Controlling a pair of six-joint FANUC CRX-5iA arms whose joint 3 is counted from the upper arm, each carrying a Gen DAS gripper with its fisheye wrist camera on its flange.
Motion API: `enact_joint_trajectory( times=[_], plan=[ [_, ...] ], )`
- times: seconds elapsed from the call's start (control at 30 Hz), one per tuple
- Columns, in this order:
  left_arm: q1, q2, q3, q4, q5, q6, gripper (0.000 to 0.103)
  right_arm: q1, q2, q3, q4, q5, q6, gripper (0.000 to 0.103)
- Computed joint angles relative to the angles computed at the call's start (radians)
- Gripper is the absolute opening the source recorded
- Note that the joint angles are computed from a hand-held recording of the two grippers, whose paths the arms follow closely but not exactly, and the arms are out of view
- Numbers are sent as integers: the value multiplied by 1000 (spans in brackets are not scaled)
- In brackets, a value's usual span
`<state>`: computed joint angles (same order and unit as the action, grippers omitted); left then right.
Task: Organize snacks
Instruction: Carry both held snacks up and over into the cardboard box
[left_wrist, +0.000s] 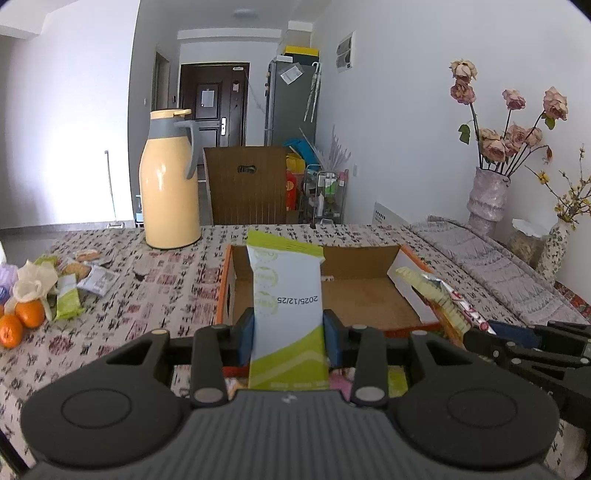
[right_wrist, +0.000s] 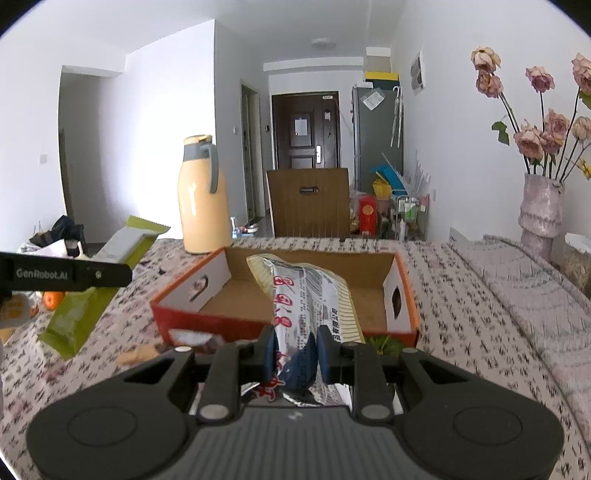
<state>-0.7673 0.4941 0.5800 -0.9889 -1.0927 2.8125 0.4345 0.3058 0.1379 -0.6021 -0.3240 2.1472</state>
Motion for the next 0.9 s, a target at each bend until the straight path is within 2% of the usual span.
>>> enact_joint_trajectory(
  times=[0.3, 0.57, 0.9],
  plan=[
    [62, 63, 112, 43, 23, -97, 38, 4, 107, 152, 48, -7, -58, 22],
    [132, 152, 236, 118, 41, -175, 38, 21, 233, 303, 180, -11, -196, 22],
    [209, 288, 407, 229, 27, -273, 38, 36, 398, 498, 314, -74, -361, 22]
  ],
)
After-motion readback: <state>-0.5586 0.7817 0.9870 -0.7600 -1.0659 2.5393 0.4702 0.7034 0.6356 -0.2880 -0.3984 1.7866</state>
